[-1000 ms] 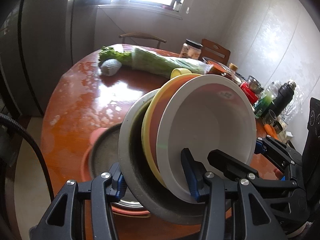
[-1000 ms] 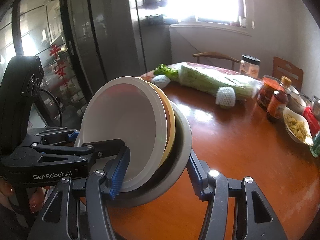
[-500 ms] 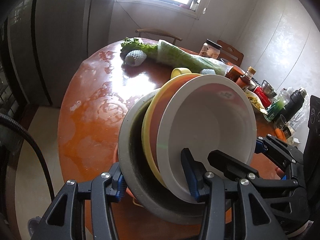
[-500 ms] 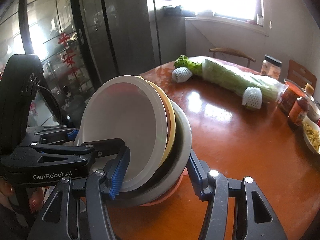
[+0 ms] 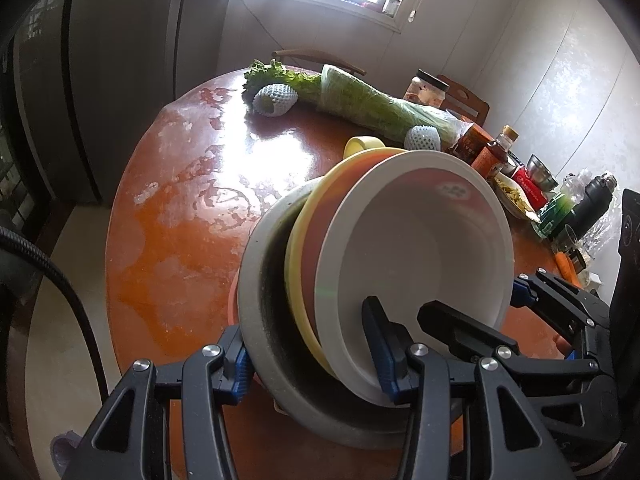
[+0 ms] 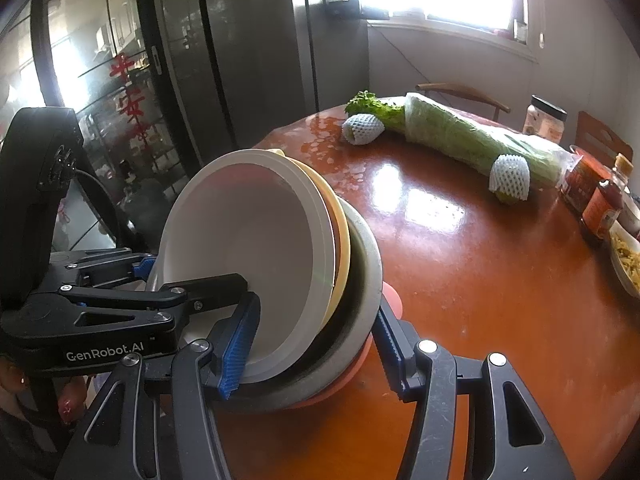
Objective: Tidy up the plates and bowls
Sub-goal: 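Lift the nested bowls and carry them over the silver tray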
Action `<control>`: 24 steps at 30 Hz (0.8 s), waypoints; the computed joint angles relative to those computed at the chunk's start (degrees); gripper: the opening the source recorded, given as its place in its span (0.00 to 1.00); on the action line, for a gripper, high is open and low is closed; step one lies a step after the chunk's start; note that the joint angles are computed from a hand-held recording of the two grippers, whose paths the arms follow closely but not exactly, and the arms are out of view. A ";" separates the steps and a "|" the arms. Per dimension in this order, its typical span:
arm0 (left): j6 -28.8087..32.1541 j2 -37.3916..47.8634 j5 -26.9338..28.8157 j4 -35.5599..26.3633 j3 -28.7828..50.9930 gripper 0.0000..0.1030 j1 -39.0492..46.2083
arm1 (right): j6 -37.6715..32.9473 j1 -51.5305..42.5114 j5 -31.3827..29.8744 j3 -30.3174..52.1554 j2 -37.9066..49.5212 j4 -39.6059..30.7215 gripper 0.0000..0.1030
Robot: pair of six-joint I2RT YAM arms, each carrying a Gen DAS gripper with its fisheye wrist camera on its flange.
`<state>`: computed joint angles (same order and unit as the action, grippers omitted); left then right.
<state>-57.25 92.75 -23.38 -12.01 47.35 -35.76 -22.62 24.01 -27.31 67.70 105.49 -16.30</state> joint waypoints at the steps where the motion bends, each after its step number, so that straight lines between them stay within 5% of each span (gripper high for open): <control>1: -0.06 0.16 0.23 0.24 -0.07 0.47 0.05 | 0.17 0.03 0.14 -0.22 -0.04 0.19 0.57; 24: 1.14 2.93 -4.22 -0.57 1.67 0.47 -0.90 | 0.31 0.73 2.66 -1.40 0.87 3.29 0.57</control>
